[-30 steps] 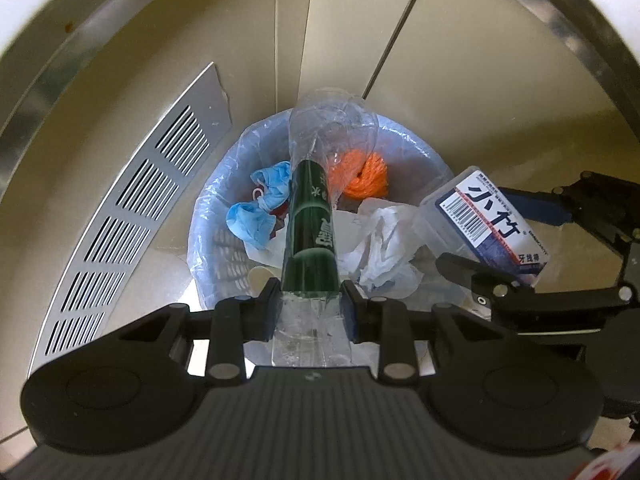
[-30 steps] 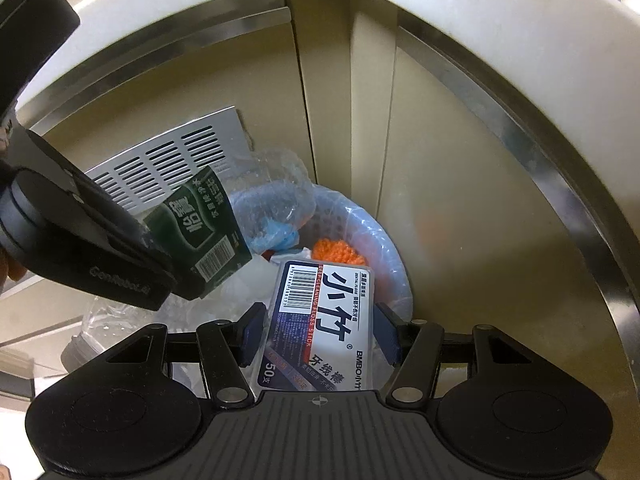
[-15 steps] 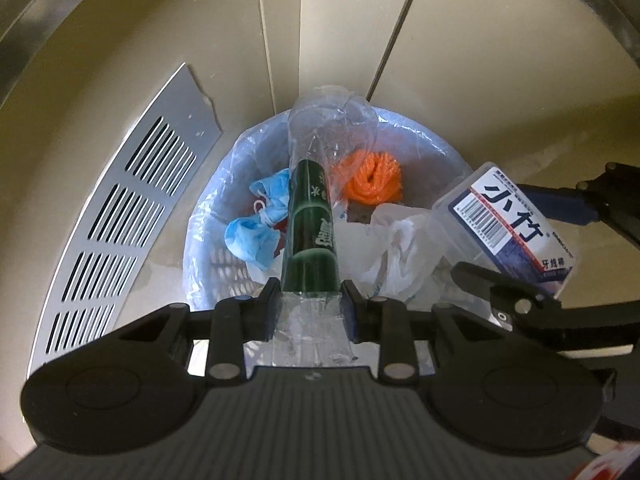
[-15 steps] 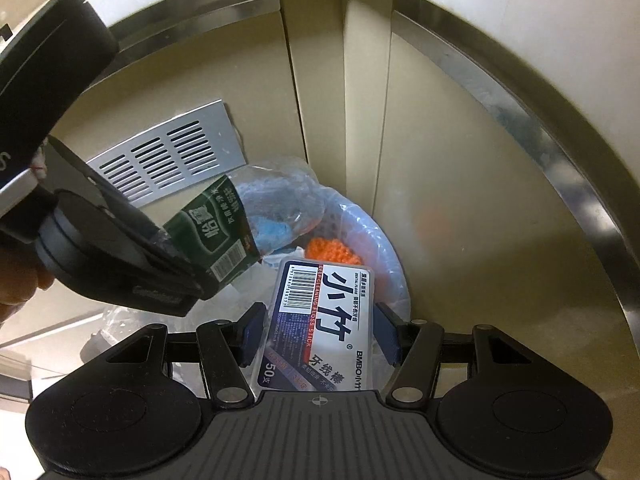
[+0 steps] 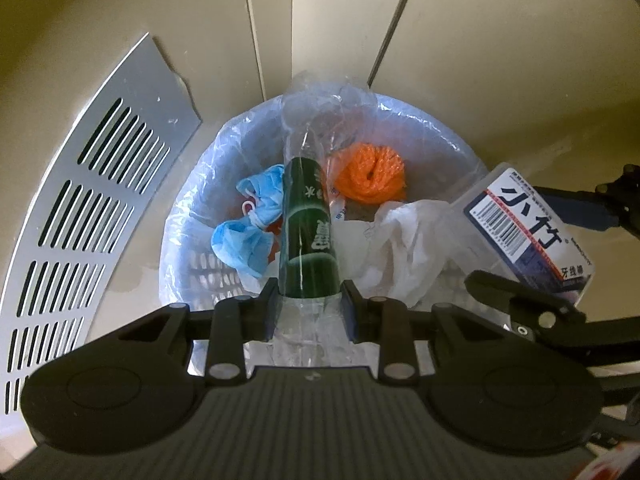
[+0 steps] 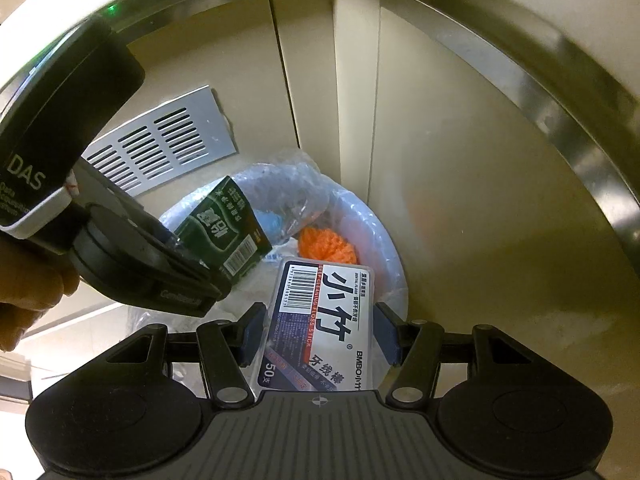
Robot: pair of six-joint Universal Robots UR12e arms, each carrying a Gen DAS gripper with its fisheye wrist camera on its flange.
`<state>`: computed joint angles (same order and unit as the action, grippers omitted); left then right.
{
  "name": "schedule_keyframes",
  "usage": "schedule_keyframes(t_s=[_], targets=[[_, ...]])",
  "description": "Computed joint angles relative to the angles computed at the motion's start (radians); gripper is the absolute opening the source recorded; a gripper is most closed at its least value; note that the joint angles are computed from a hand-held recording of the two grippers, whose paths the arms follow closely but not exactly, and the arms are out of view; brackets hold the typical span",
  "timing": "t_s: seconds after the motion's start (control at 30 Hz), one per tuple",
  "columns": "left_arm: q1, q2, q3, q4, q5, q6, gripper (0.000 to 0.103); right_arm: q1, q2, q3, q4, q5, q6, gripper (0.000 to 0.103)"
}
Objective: Collect trash
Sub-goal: 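Lower both tools into the basket and open them to drop the bottle and box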
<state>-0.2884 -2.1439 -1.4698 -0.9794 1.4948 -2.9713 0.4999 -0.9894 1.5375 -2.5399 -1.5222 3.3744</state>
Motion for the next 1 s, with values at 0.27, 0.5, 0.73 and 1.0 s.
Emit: schedule_keyframes(t_s=[0.27,0.5,0.73,1.0], targets=[[0.006,0.036,-0.036,0.065,-0.017,-0.025,0.046,-0.001,-0.004,0.006,-0.010,-0.001,-0.003,0.058],[0.024,0.082,-0.080,0.100,-0.034,-0.053,0.046,0.003,-0.010,0.009,-0.017,-0.004,-0.005,0.058],[0.047,0.127,-0.127,0.155,-0.069,-0.106,0.048,0.006,-0.012,0.004,-0.013,0.000,-0.010,0.058],[0.061,0.160,-0.170,0.177,-0.072,-0.145,0.048,0.012,-0.008,-0.005,-0.004,-0.007,-0.012,0.058]])
